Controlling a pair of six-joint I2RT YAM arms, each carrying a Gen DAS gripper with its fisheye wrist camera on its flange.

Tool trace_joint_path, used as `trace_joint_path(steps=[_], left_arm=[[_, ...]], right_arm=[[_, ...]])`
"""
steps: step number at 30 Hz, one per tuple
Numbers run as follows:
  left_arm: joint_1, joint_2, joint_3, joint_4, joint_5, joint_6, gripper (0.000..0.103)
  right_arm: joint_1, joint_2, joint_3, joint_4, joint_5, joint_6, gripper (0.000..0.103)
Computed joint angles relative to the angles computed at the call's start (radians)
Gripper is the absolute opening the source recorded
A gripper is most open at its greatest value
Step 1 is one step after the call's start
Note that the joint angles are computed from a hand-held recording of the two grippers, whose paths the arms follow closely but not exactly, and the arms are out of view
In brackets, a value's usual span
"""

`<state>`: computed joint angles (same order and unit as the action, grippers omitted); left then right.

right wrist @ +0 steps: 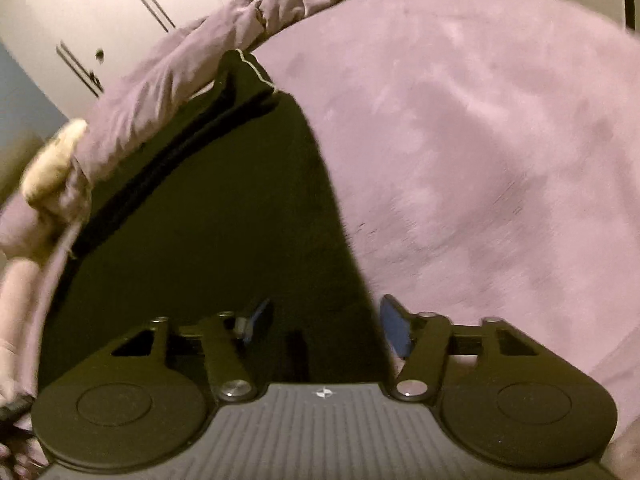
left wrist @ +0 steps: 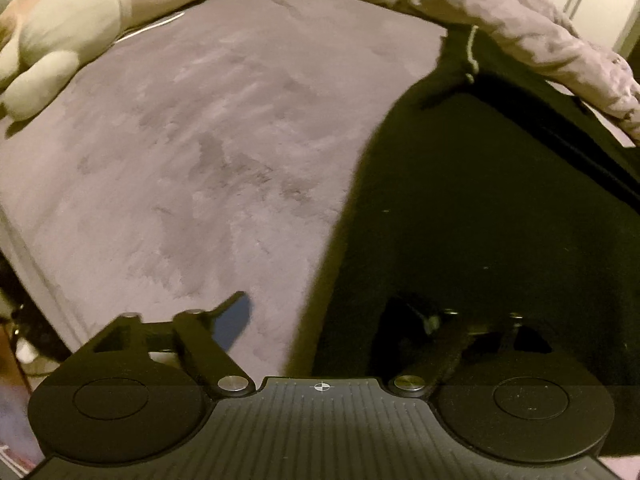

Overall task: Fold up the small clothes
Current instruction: 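Move both open tools over the folded sweater, then close both tools on the black sweater's edge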

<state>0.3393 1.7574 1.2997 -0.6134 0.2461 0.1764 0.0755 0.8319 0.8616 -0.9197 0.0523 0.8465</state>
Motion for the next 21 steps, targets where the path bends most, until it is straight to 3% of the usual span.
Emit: trace_joint_path(steps=[2, 3, 7, 9, 10, 15, 18, 21], left_arm=[[0.005, 0.01, 0.021, -0.023, 0.023, 0.022, 0.06], [0.006, 0.017, 0.032, -0.036, 0.035, 0.03, 0.054], [0.023, 0.026, 0.051, -0.077, 0.087, 0.04, 0.036], [0.029, 0.037, 0.07, -0.106, 0.117, 0.037, 0.018], [0.032, 0.044, 0.082, -0.126, 0.136, 0.036, 0.015], [0.042, 0.06, 0.108, -0.164, 0.169, 0.019, 0.013], [0.038, 0.066, 0.106, -0.161, 0.144, 0.042, 0.026], [0.027, 0.078, 0.124, -0.185, 0.144, 0.09, 0.029]], right_arm=[[0.0, 0.019, 0.002, -0.011, 0.002, -0.013, 0.026], [0.003, 0.024, 0.002, -0.018, 0.011, -0.024, 0.021], [-0.027, 0.016, -0.012, -0.012, -0.027, -0.043, 0.019], [-0.046, 0.023, -0.01, -0.016, -0.054, -0.058, 0.022], [-0.055, 0.031, -0.005, -0.014, -0.07, -0.065, 0.023], [-0.107, 0.06, 0.023, -0.031, -0.14, -0.132, 0.023], [-0.114, 0.065, 0.034, -0.041, -0.155, -0.163, 0.018], [-0.114, 0.07, 0.033, -0.045, -0.161, -0.178, 0.019]])
